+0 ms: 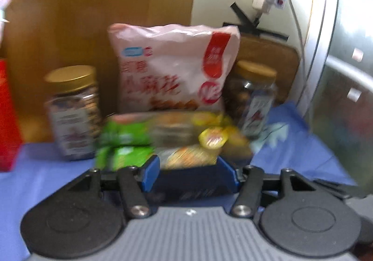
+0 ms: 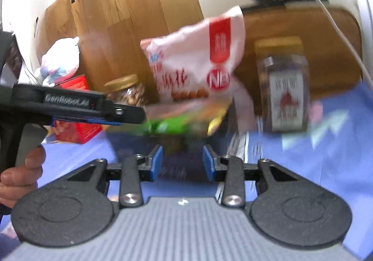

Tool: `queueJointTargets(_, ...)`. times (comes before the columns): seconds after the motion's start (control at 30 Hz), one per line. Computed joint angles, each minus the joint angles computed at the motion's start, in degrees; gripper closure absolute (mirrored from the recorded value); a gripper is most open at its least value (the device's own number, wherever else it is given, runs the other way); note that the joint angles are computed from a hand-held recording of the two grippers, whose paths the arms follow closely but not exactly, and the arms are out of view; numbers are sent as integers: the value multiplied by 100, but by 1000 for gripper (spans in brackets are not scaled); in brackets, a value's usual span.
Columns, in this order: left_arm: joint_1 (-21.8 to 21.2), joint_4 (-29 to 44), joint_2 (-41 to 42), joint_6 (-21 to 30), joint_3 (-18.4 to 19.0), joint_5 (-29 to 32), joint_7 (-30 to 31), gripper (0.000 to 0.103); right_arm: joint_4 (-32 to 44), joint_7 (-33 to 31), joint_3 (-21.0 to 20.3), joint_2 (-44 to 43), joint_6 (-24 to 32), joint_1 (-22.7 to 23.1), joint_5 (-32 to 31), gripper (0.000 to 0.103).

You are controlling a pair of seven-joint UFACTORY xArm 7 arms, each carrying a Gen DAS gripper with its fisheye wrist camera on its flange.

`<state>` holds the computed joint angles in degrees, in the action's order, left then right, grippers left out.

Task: Organize snacks
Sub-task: 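Place the white cup into the tin and open the left tool, then move the left tool back over the remaining snack pile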

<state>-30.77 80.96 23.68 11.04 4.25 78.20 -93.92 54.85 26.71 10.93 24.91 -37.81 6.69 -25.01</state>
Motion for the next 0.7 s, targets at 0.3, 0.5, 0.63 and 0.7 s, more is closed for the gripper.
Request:
queueJointTargets(0.3, 8, -1305, -717, 1006, -531, 157, -647, 48, -1255, 271, -32, -406, -691, 483, 862, 60)
queueJointTargets(0.5, 121, -1659, -892, 1341, -787, 372, -1011, 48, -1553, -183, -135, -460, -1023, 965, 1738, 60)
queueJointTargets(0.63, 171, -1783, -965, 1496, -892, 458, -1171, 48, -1614, -485, -182, -385, -1394, 1123, 2051, 60)
queueJointTargets(0.7, 164, -1830, -1000, 1629, -939, 545, -1258, 48, -1629, -559, -177, -370, -1468, 1161, 2130, 60)
